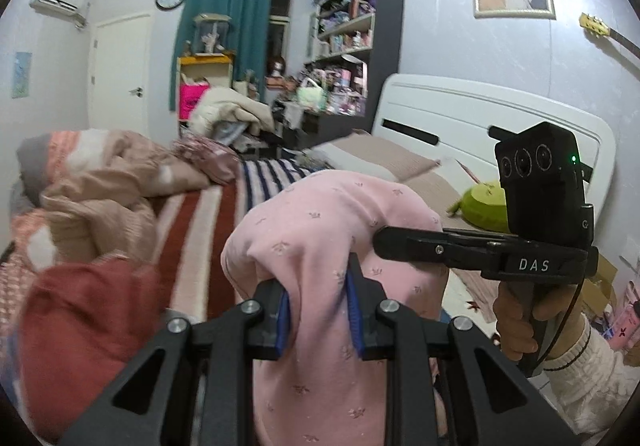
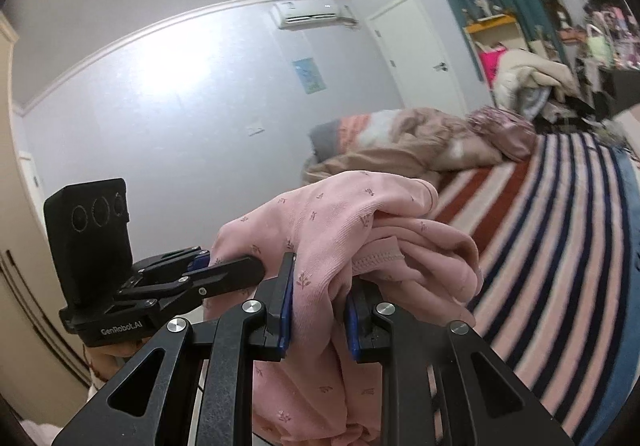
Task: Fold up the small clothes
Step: 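Carry the folded shirt with both tools toward the clothes pile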
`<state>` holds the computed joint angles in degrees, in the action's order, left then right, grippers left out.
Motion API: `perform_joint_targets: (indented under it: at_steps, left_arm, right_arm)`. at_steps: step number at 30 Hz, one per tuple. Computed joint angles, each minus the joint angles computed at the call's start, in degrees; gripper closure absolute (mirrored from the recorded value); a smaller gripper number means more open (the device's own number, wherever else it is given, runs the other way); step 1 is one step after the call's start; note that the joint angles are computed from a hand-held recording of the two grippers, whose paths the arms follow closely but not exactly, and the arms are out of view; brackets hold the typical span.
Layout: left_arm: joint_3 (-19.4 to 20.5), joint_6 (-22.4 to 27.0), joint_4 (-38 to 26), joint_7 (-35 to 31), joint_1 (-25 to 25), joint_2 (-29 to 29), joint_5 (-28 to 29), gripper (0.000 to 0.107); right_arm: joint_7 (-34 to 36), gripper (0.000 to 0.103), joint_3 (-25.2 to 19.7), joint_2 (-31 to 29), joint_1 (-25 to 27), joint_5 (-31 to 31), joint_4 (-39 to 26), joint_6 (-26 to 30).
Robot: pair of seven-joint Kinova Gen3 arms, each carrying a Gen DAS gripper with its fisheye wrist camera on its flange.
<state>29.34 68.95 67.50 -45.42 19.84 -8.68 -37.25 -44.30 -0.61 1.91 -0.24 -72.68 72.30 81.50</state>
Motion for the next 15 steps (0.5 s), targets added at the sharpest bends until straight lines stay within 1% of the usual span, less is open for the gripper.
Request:
perform_joint_targets:
  at_steps: [2, 3, 4, 5, 6, 7, 9, 12, 14, 15]
  left_arm:
    - [1.72, 4.17, -2.6, -1.25, -0.96, -0.15, -2.32, 0.087]
    - [3.06, 6.5, -4.23, -2.8, -2.93, -0.44, -2.69, 0.087]
    - [3.39, 8.83, -6.12, -3.92, -3.85, -0.54, -2.52, 0.087]
    - [3.35, 11.13, -7.89, -4.57, -3.7, -0.46, -2.77, 0.087]
    - [2.25, 13.2, -9.46, -5.28, -2.57, -0.62, -3.23, 0.087]
    - [1.33, 14.96, -11.13, -6.54, -2.5, -1.02, -2.92, 0.087]
    - [0.84, 17.7, -14.17, -8.95, -4.15, -1.62, -1.65, 0.087]
    - [1.64, 23.14, -20.14, -12.34, -6.94, -1.22, -1.09, 0.087]
    - [-0.25, 25.47, -23.44, -13.97, -8.22, -1.19, 1.57, 0.087]
    - [-2.45, 26.48, -24.55, -15.02, -8.7, -1.77, 3.87, 0.087]
  right_arm:
    - [-2.16, 0.087, -1.5, 0.47, -1.81, 0.27, -2.25, -1.34]
    - [-3.03, 0.087, -2.12, 0.45, -2.63, 0.77, -3.13, -2.01]
    - [-3.9, 0.087, -2.83, 0.39, -3.64, 1.53, -4.01, -2.97]
    - [-4.86, 0.087, -3.52, 0.67, -4.73, 2.37, -5.19, -3.88]
    - [-6.04, 0.087, -4.21, 1.11, -5.82, 3.07, -6.67, -4.49]
    - [-7.32, 0.087, -4.85, 1.66, -6.71, 3.31, -8.15, -4.7]
    - [-9.53, 0.087, -6.27, 2.93, -8.47, 4.08, -11.13, -5.34]
    - [-12.72, 0.087, -8.18, 4.57, -10.54, 6.09, -15.05, -6.03]
    - [-14.56, 0.087, -9.43, 5.74, -11.52, 7.1, -17.24, -6.11]
    - [-15.34, 0.087, -10.08, 6.44, -12.21, 8.0, -18.39, -6.34]
